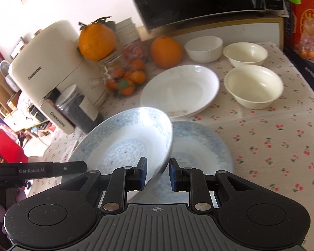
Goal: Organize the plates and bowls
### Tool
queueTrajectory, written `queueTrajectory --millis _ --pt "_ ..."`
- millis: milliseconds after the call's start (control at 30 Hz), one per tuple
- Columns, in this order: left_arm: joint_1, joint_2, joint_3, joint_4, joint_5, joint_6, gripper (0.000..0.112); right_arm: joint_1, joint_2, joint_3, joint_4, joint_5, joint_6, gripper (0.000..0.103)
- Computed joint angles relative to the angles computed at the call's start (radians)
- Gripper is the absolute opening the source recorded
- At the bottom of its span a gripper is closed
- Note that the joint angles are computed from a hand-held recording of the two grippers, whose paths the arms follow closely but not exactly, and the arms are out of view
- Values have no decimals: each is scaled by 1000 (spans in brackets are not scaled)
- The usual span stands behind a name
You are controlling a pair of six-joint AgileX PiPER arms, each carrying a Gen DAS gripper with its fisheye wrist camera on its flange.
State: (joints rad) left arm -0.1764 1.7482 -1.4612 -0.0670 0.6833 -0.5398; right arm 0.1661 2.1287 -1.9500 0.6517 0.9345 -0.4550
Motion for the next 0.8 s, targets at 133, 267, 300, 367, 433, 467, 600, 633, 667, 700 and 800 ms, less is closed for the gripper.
queueTrajectory --millis 133,267,300,367,433,467,600,633,667,700,800 --pt "-33 44 -56 30 32 -12 10 -18 8 -4 -29 14 15 22" --pt "-54 84 -101 44 60 -16 10 -30 14 -6 -64 26 29 22" --pt "-58 90 -109 47 66 -17 10 -31 18 -10 -72 29 36 22" --pt "-67 103 -124 57 76 -19 11 -34 19 -10 -85 34 44 22" --pt "-76 115 -138 67 86 -23 11 -35 25 -20 -99 43 59 22" --pt "-80 118 -142 72 91 -25 11 -35 27 -25 -106 48 67 22" --pt "-93 135 -164 95 109 -37 11 -36 30 -31 -126 64 83 22" --pt "-99 140 -170 107 114 -42 11 -35 32 -34 -132 68 88 22" --pt "-103 144 -176 118 119 -45 11 -33 34 -39 -140 73 95 22" --pt "-108 148 -182 129 125 -49 11 -31 36 -42 -149 77 101 22" --pt "-116 159 -195 144 136 -53 12 -23 40 -52 -175 86 116 22"
